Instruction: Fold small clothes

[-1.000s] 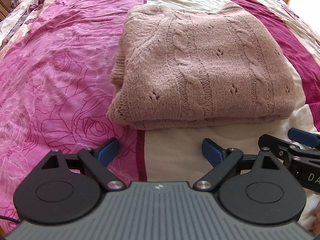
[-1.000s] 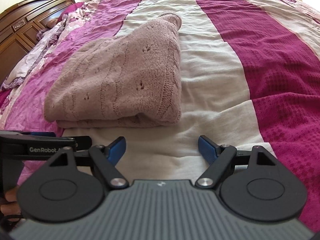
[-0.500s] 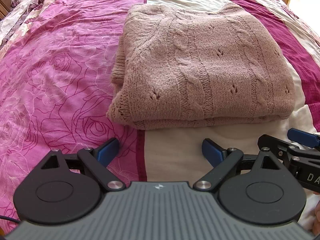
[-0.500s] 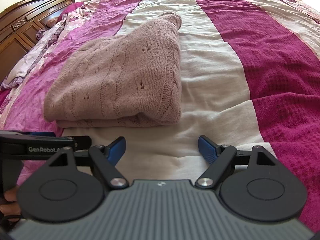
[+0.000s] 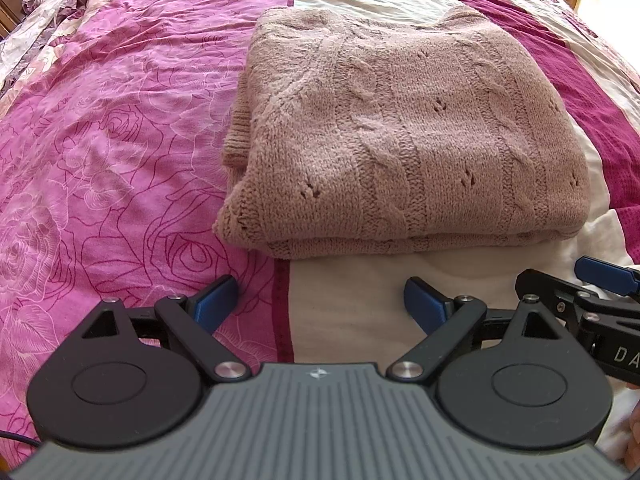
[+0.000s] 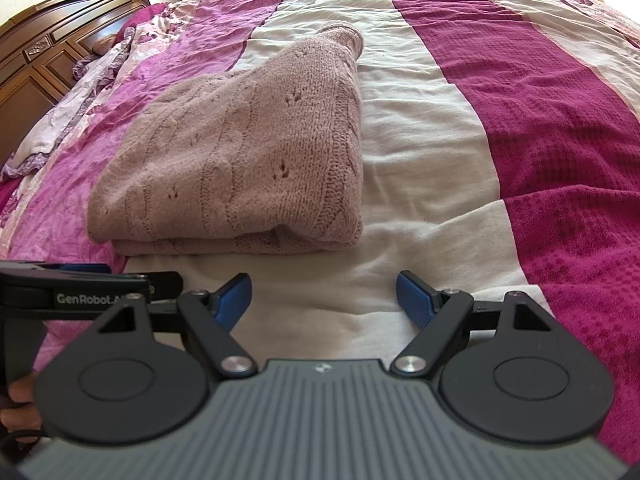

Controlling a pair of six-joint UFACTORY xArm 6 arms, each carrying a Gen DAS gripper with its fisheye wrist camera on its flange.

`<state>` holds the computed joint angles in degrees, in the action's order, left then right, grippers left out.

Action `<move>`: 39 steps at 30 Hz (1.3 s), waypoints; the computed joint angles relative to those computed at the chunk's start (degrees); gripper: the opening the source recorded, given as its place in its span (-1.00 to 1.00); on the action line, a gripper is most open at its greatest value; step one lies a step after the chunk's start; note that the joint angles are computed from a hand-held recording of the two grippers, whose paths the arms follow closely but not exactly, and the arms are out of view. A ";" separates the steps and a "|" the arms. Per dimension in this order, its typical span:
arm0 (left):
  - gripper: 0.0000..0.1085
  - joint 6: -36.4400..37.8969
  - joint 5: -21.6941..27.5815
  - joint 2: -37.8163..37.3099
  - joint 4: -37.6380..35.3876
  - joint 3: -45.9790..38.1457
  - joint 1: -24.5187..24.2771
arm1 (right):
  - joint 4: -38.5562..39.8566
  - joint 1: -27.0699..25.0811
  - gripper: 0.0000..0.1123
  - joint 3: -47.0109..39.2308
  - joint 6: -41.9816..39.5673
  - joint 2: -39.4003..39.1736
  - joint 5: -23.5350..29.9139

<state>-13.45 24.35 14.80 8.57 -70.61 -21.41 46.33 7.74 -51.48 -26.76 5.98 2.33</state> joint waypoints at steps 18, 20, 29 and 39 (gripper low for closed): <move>0.74 0.13 0.04 0.08 -0.19 -0.10 0.01 | -0.97 -0.09 0.44 0.09 0.87 -0.04 0.07; 0.74 0.13 0.04 0.08 -0.19 -0.10 0.01 | -1.10 -0.11 0.44 0.13 0.95 -0.06 0.08; 0.74 0.22 0.06 0.09 -0.28 -0.12 0.03 | -1.45 -0.13 0.44 0.24 1.30 -0.14 0.11; 0.74 0.31 0.09 0.13 -0.38 -0.19 0.05 | -2.05 -0.16 0.44 0.24 1.88 -0.18 0.15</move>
<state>-13.14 24.45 14.92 8.19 -70.79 -21.35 44.28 7.58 -51.24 -24.88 5.80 2.47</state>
